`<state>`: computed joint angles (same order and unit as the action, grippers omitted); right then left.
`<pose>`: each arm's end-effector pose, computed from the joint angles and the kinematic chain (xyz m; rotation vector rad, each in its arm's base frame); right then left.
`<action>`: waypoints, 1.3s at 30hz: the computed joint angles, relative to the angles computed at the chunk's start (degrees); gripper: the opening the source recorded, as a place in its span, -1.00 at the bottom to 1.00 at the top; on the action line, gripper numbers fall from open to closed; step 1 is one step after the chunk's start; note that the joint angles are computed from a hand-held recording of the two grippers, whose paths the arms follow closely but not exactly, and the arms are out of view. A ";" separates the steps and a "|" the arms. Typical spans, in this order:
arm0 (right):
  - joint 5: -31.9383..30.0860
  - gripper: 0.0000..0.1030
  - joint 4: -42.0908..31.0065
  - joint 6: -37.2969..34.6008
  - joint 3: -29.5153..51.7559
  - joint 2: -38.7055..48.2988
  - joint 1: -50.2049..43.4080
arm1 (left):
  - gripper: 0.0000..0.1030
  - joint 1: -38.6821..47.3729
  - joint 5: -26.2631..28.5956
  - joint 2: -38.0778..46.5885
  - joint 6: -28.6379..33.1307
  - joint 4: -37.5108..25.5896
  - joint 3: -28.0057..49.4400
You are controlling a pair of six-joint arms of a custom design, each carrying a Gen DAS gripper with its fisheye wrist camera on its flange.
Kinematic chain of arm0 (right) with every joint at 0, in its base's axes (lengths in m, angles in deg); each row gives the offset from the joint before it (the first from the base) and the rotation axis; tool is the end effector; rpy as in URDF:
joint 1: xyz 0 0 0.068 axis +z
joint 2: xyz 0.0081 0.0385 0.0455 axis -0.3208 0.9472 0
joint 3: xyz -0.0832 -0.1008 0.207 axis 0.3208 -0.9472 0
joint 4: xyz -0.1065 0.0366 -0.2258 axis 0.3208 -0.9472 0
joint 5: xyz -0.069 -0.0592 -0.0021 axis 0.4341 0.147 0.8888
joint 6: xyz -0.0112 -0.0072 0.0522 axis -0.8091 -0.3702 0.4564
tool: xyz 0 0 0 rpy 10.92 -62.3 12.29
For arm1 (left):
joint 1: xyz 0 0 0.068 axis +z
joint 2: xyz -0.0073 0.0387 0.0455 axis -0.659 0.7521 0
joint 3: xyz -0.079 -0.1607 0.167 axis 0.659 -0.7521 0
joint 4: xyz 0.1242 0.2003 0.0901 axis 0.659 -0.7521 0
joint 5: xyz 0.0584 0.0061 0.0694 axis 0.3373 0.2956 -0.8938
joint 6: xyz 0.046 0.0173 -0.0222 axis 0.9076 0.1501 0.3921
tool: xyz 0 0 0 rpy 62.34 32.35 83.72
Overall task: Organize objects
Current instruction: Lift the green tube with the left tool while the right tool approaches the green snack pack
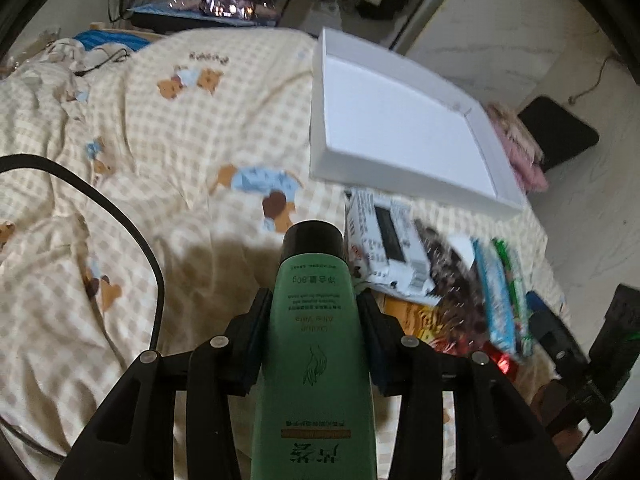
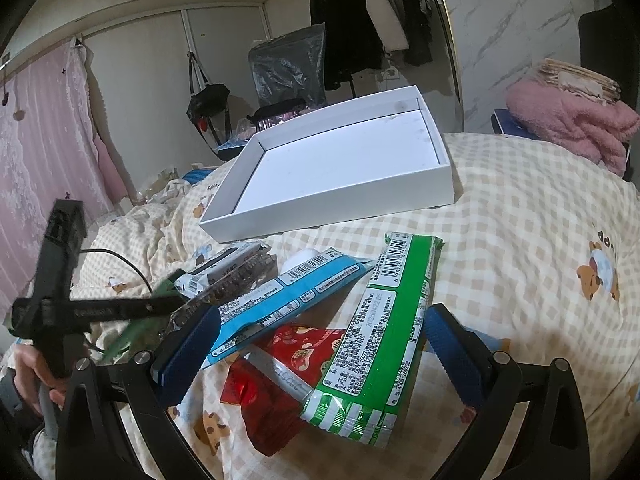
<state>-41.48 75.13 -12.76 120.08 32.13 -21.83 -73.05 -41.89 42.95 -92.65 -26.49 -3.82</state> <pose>0.3328 0.0029 0.1792 -0.5451 2.1558 0.5588 0.2655 -0.1554 0.1669 -0.5244 2.3442 -0.4356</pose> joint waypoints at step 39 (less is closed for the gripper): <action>0.52 0.98 5.30 4.39 -2.06 -1.27 -1.13 | -0.11 -6.26 -3.89 2.91 10.04 7.69 3.12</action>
